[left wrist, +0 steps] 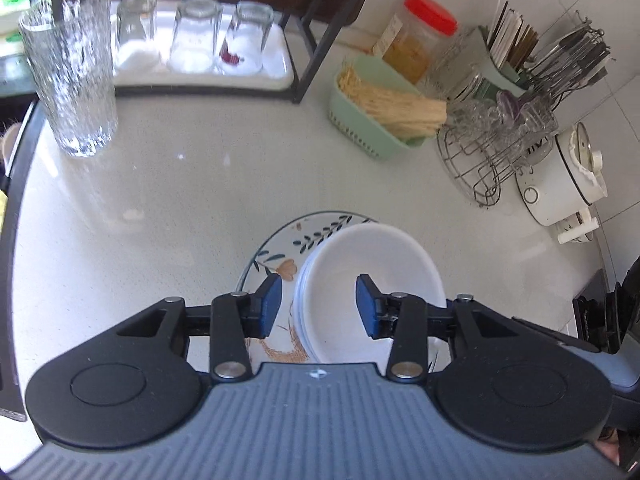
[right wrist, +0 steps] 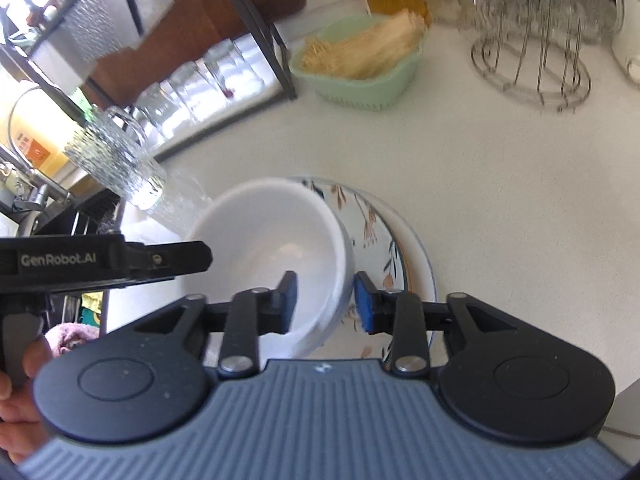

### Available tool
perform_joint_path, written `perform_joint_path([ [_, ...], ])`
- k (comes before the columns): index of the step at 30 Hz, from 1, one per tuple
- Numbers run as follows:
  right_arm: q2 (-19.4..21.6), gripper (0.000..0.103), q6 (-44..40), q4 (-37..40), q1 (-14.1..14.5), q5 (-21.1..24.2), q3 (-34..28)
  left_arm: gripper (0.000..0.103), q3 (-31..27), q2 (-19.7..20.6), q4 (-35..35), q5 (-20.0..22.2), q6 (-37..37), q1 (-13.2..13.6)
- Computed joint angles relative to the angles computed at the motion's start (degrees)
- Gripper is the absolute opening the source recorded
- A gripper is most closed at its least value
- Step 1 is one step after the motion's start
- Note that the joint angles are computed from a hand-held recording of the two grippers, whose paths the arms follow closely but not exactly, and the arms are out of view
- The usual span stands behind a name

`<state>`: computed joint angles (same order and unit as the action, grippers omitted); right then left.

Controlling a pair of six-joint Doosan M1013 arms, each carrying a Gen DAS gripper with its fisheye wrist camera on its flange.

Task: Organize plates and bowls
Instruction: 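Lower the nested bowls onto the deer bowl and open both grippers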

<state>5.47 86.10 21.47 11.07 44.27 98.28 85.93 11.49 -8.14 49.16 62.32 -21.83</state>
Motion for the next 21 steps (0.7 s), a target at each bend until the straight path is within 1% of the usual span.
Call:
perform_joint_path([
  [2,-0.73,0.046,-0.64,-0.48,0.04,-1.25,0.03,0.046,-0.11,-0.75,1.76,-0.16,-1.3,-0.57],
  [5,-1.85,0.046,-3.49,1.03,-0.49,-2.53,0.09,0.046,-0.11,-2.28,5.7,-0.65,-4.31,-2.06],
  [10,-4.69,0.046,-11.45,6.7,-2.18,-3.94,0.5,0.046,-0.02,-5.7,16.12,-1.71,-12.04,-6.03],
  [14,-7.71,0.046,-18.69,12.48,-4.23,-4.19,1.42,0.046,0.21,-8.53,26.32,-1.39,-20.77,-10.4],
  [17,-10.59,0.046,-24.77,17.02,-5.76,-5.87,2.98,0.047,0.2,-10.03,33.21,0.73,-27.11,-13.97],
  [21,-14.03,0.046,-32.06,22.13,-8.03,-7.06,4.91,0.047,0.83,-11.84,39.84,3.42,-33.63,-18.8],
])
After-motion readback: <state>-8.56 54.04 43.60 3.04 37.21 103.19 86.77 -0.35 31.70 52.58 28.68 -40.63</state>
